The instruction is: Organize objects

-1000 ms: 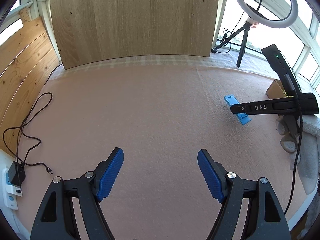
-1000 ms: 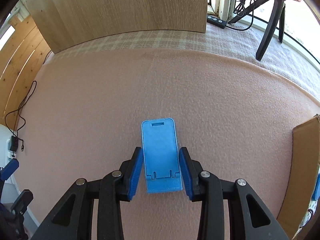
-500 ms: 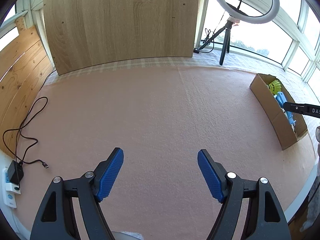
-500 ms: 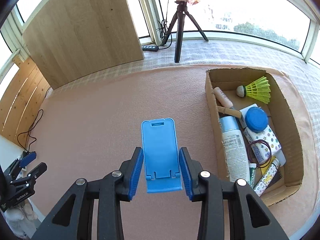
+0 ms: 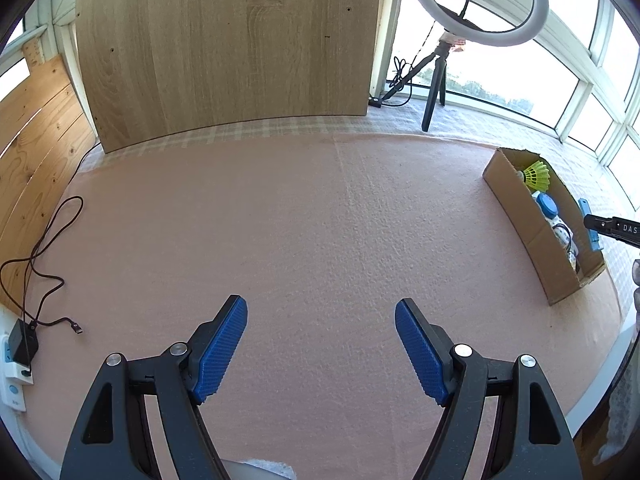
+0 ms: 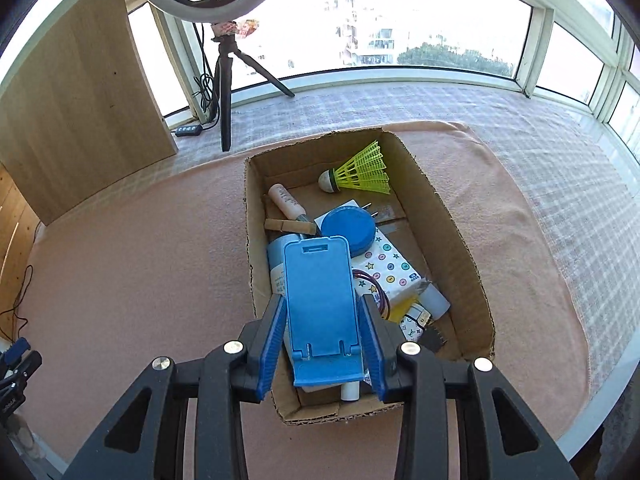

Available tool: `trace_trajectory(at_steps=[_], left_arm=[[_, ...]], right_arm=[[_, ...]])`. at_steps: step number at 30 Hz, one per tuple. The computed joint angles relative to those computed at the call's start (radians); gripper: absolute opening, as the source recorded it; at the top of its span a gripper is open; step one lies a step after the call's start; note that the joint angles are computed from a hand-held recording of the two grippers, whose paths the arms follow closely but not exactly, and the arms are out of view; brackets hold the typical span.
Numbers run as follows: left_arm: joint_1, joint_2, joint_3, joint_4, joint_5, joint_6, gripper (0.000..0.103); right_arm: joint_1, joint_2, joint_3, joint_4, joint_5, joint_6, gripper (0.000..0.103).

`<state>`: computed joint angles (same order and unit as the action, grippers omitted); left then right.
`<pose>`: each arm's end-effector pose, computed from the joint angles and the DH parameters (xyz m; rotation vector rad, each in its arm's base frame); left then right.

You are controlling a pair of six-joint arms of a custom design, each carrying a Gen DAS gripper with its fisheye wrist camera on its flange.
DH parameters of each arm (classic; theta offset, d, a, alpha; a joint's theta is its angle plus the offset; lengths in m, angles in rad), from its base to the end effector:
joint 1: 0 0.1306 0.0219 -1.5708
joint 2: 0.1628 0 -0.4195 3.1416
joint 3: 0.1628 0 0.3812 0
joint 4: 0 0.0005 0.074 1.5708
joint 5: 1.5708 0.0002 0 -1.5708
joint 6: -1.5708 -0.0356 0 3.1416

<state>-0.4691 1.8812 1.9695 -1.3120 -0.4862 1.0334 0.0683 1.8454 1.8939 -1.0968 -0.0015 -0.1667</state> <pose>0.5679 -0.2697 0.4384 -0.8189 2.4257 0.1575 0.6334 0.0429 0.4340 0.1284 2.6185 0.0841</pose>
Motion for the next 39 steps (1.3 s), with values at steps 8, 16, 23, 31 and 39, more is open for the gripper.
trace_trajectory(at_steps=[8, 16, 23, 31, 39], left_arm=[[-0.005, 0.012, 0.027, -0.022, -0.010, 0.004, 0.079], [-0.009, 0.005, 0.026, -0.027, -0.023, 0.016, 0.079], [-0.018, -0.014, 0.023, -0.042, -0.047, 0.029, 0.079], [-0.033, -0.042, 0.024, -0.068, -0.078, 0.043, 0.079], [-0.047, -0.081, 0.002, -0.069, -0.097, 0.040, 0.079]], right_arm=[[-0.012, -0.003, -0.010, 0.006, -0.017, 0.003, 0.034], [0.015, -0.034, -0.041, 0.034, -0.012, 0.023, 0.050], [0.077, -0.085, -0.089, 0.067, 0.004, 0.013, 0.050], [0.153, -0.126, -0.115, 0.089, -0.022, -0.022, 0.051], [0.254, -0.157, -0.144, 0.112, 0.003, -0.042, 0.055]])
